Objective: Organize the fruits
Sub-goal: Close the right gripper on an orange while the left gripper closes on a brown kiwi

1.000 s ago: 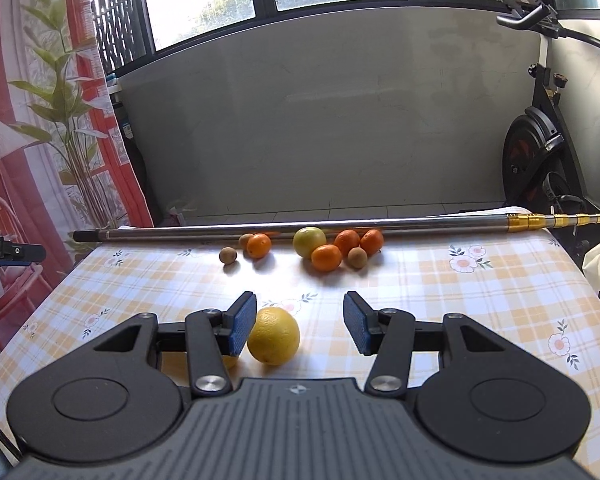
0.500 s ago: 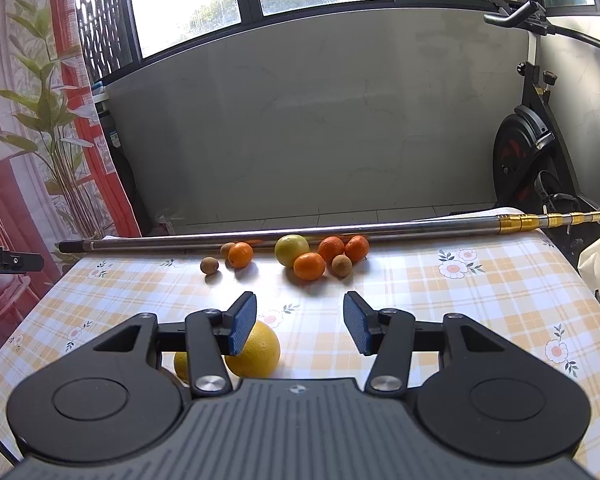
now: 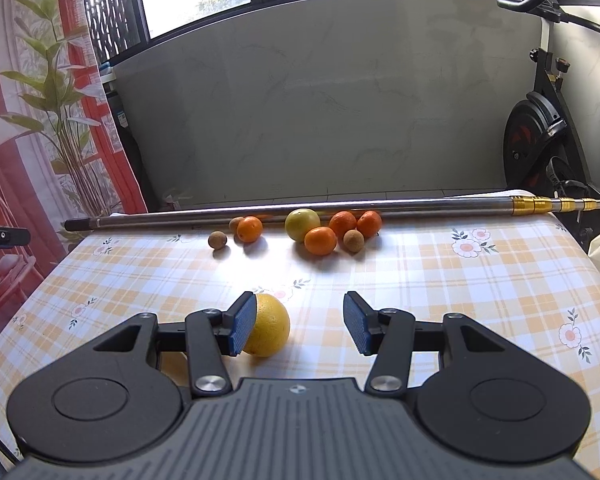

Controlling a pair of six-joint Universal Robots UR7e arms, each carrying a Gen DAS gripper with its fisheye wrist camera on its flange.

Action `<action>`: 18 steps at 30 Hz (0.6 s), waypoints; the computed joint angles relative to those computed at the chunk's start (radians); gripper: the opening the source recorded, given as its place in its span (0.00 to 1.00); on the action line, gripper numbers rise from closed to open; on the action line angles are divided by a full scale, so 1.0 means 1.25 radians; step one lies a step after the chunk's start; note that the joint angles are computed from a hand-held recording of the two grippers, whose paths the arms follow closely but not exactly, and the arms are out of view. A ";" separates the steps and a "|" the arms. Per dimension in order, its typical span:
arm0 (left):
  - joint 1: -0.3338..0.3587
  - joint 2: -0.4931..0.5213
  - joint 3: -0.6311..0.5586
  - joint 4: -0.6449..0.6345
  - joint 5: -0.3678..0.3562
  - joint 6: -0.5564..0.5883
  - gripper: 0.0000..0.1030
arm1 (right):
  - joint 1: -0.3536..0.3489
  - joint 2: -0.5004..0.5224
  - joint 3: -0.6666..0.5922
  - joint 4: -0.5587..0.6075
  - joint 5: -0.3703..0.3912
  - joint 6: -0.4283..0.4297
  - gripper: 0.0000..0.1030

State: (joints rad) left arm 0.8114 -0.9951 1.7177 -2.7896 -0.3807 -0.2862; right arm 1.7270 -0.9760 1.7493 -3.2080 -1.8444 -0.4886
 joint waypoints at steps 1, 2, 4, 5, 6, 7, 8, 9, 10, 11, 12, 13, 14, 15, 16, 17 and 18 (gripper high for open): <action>0.001 -0.001 -0.001 0.013 0.005 -0.014 0.61 | -0.001 0.005 -0.005 0.005 -0.002 -0.003 0.50; 0.003 -0.003 -0.002 0.025 0.006 -0.025 0.61 | -0.001 0.010 -0.011 0.012 -0.003 -0.003 0.50; 0.007 -0.005 -0.004 0.039 -0.002 -0.038 0.61 | -0.002 0.017 -0.020 0.023 -0.002 -0.002 0.50; 0.009 -0.004 -0.006 0.043 -0.006 -0.040 0.61 | -0.002 0.020 -0.025 0.026 -0.003 -0.004 0.50; 0.011 -0.003 -0.008 0.046 -0.009 -0.040 0.61 | -0.001 0.025 -0.030 0.029 -0.005 -0.009 0.50; 0.012 -0.001 -0.011 0.047 -0.011 -0.036 0.61 | -0.001 0.029 -0.034 0.031 -0.006 -0.013 0.50; 0.014 0.003 -0.015 0.044 -0.013 -0.030 0.61 | -0.001 0.032 -0.039 0.032 -0.006 -0.016 0.50; 0.016 0.008 -0.021 0.040 -0.015 -0.022 0.61 | -0.001 0.035 -0.043 0.032 -0.007 -0.019 0.50; 0.018 0.013 -0.027 0.033 -0.016 -0.013 0.61 | -0.001 0.038 -0.047 0.031 -0.009 -0.021 0.50; 0.021 0.020 -0.035 0.023 -0.016 -0.003 0.61 | -0.003 0.041 -0.054 0.029 -0.010 -0.022 0.50; 0.023 0.028 -0.044 0.011 -0.016 0.006 0.61 | -0.004 0.044 -0.059 0.027 -0.010 -0.022 0.50; 0.027 0.037 -0.055 -0.002 -0.018 0.017 0.61 | -0.006 0.047 -0.064 0.024 -0.010 -0.022 0.50; 0.030 0.045 -0.066 -0.025 -0.028 0.035 0.60 | -0.008 0.049 -0.069 0.021 -0.008 -0.024 0.50; 0.034 0.056 -0.076 -0.059 -0.041 0.060 0.60 | -0.011 0.052 -0.074 0.016 -0.004 -0.028 0.50; 0.039 0.068 -0.090 -0.084 -0.054 0.078 0.60 | -0.014 0.056 -0.080 0.011 0.000 -0.032 0.50; 0.044 0.079 -0.106 -0.092 -0.063 0.084 0.60 | -0.016 0.060 -0.085 0.008 0.002 -0.035 0.50; 0.050 0.092 -0.126 -0.087 -0.071 0.082 0.60 | -0.018 0.067 -0.096 0.006 0.000 -0.040 0.50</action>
State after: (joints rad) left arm 0.8735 -0.8796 1.5606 -2.8984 -0.4692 -0.1834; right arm 1.7044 -0.8918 1.6291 -3.2010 -1.8442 -0.5385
